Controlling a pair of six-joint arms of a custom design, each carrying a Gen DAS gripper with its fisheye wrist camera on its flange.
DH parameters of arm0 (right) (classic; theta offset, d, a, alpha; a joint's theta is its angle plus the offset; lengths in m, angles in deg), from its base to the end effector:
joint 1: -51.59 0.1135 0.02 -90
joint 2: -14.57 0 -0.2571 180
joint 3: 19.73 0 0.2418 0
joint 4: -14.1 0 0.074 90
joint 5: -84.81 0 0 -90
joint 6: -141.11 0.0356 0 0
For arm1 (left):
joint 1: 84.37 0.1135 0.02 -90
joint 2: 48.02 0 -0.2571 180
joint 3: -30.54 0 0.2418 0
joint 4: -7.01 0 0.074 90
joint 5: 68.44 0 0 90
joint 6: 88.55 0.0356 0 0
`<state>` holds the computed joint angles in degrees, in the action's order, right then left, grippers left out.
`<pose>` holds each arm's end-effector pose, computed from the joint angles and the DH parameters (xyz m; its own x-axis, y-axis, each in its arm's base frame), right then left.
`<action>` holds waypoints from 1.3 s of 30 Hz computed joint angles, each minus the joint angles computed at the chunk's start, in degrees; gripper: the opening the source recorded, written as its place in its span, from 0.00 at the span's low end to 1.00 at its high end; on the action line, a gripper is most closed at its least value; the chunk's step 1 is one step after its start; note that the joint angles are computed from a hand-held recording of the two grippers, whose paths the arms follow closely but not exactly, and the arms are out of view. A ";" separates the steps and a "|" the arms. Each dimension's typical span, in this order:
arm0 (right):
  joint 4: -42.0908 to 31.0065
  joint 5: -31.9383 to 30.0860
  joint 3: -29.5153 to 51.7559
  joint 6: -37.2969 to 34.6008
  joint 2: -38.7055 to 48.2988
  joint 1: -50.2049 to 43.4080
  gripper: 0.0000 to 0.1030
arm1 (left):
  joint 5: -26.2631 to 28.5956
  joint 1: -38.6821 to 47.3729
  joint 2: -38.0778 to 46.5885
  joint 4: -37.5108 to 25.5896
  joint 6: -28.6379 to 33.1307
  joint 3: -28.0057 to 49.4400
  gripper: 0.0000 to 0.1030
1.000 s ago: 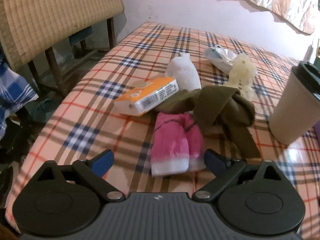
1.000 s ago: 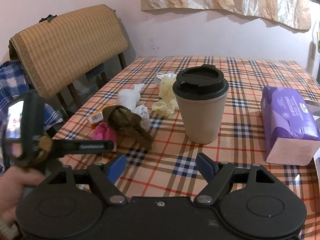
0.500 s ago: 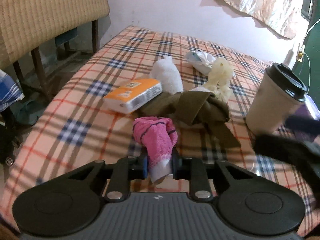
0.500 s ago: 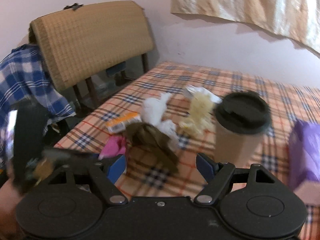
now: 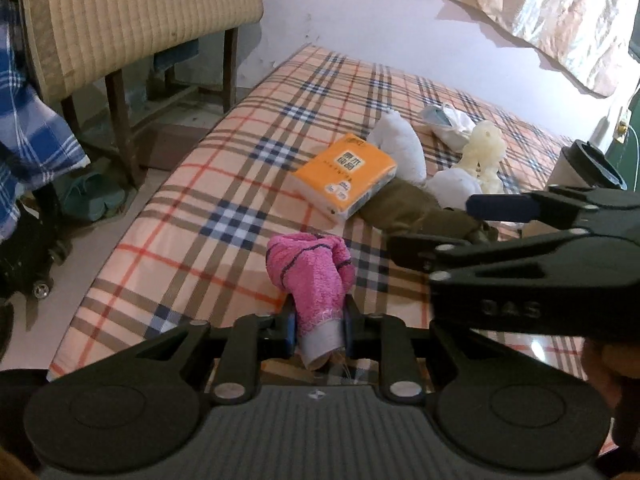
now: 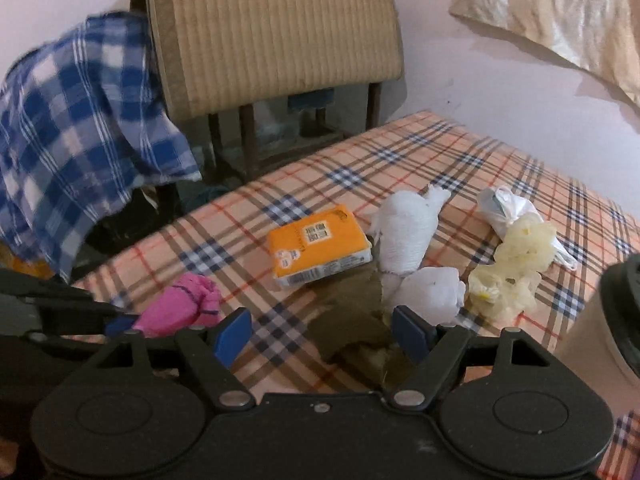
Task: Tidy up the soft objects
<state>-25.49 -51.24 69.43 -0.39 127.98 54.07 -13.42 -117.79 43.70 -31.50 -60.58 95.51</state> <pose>0.3847 0.0423 0.1615 -0.2865 -0.5561 -0.7802 -0.9179 0.3927 0.0572 0.2506 -0.1409 0.1680 -0.5772 -0.4861 -0.6561 -0.5518 0.8245 -0.1254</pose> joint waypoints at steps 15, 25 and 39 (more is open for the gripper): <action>5.63 -0.91 -5.46 5.93 -4.04 -3.93 0.44 | -1.72 -0.22 -1.43 -0.86 -1.40 0.52 0.23; -0.46 -11.01 -0.47 11.34 -7.86 -12.35 0.43 | -3.94 -1.38 -0.35 -3.33 1.55 7.31 0.23; 0.26 -12.96 2.05 17.72 -8.63 -17.25 0.43 | -6.64 -2.65 4.28 -7.79 5.79 18.53 0.23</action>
<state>-25.22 -64.20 71.48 17.33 119.35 36.83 -20.06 -120.44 47.98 -39.29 -54.79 114.04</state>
